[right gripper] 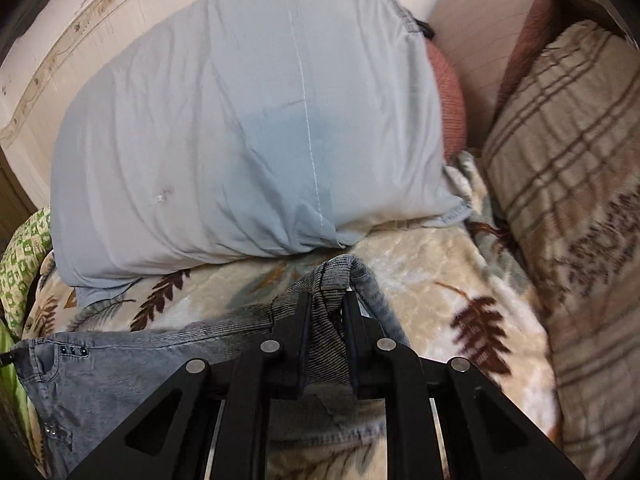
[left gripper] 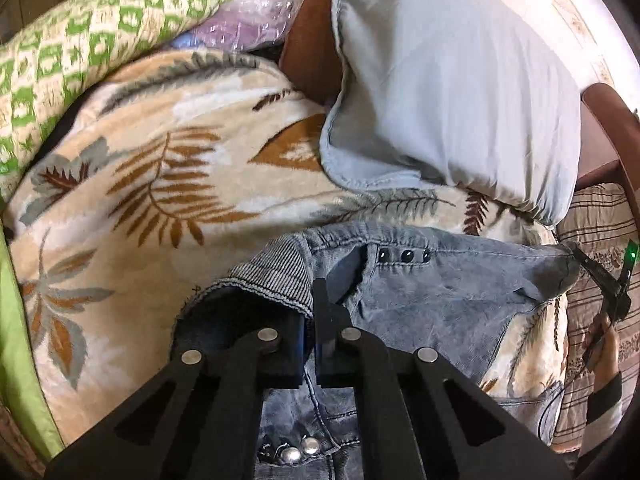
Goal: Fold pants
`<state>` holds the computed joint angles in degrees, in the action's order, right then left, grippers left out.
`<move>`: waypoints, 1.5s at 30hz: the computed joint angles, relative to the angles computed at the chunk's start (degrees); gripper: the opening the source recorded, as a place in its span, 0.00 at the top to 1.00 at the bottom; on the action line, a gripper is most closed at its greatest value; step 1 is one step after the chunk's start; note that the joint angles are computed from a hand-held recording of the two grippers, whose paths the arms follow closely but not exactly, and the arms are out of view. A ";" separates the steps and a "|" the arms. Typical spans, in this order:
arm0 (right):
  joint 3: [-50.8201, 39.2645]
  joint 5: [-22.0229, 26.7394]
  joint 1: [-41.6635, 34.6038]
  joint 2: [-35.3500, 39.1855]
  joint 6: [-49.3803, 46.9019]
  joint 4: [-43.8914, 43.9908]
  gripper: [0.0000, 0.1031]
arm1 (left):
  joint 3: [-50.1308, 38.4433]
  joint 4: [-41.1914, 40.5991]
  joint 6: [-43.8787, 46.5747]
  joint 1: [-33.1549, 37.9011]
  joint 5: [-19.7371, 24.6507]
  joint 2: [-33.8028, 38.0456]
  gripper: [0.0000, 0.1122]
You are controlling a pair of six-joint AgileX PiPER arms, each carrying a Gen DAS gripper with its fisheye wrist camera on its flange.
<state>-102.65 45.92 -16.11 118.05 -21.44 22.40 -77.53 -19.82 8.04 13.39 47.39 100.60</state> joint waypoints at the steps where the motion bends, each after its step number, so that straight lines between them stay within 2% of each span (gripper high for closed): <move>1: 1.31 -0.16 0.20 -1.13 0.89 -0.76 0.86 | -0.38 0.01 -0.65 0.23 0.26 0.73 0.99; 6: 2.45 -1.21 0.86 -0.57 3.97 -3.19 0.86 | -4.50 -0.17 -1.00 2.85 4.34 5.22 0.98; 9: 0.78 -1.85 1.63 1.86 5.99 -4.20 0.86 | -8.39 0.63 -1.11 4.47 7.62 8.76 0.95; 11: -1.76 -1.45 2.05 4.65 7.46 -4.48 0.86 | -11.79 -4.94 1.67 8.20 11.90 12.22 0.86; 13: -3.81 -1.37 2.55 7.01 8.74 -5.60 0.86 | -14.15 -9.64 3.42 11.27 14.93 15.06 0.55; 14: -5.09 -1.15 2.78 8.30 9.52 -6.28 0.86 | -14.68 -10.10 3.05 11.91 15.04 15.82 0.50; 15: -6.28 -0.87 2.84 9.49 10.15 -6.46 0.86 | -15.37 -9.91 2.49 12.23 14.94 16.73 0.47; 18: -8.36 -0.57 2.74 11.66 10.72 -5.80 0.86 | -18.90 -8.87 0.47 11.76 17.25 20.30 0.47; 21: -10.24 0.18 2.69 13.38 10.94 -5.57 0.86 | -19.07 -11.40 2.02 10.87 17.53 21.04 0.44; 23: -11.35 0.75 2.68 14.25 11.06 -5.74 0.86 | -17.34 -13.72 4.34 9.95 16.36 19.93 0.44; 24: -11.76 1.03 2.68 14.58 11.05 -5.83 0.85 | -16.00 -12.37 4.20 8.58 14.22 18.55 0.47; 25: -11.84 1.08 2.70 14.69 11.02 -5.92 0.85 | -14.90 -10.38 3.61 7.17 12.32 17.26 0.68; 27: -10.48 0.03 2.84 13.92 10.43 -5.85 0.86 | -14.37 -5.21 1.06 4.43 10.75 15.90 0.99; 30: -6.81 -2.56 2.43 11.29 7.89 -2.97 0.86 | -10.69 1.57 -3.06 1.65 5.97 11.67 0.99; 32: -3.76 -4.27 1.80 8.78 6.20 -0.75 0.86 | -6.19 6.48 -5.89 -0.45 1.18 6.65 0.99; 35: 0.57 -6.00 0.48 4.78 2.70 3.47 0.86 | -0.38 10.33 -7.44 -1.74 -3.30 0.06 0.99; 40: 9.19 -7.29 -1.64 -3.50 -3.85 9.98 0.86 | 6.01 13.46 -9.27 -3.23 -6.26 -9.24 0.99; 45: 19.94 -6.12 -6.62 -13.45 -13.19 19.28 0.86 | 12.26 14.41 -10.76 -4.22 -6.33 -19.55 0.99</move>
<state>-82.71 39.81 -22.74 104.60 -34.62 41.69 -65.26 -5.41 -2.72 9.17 41.06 81.05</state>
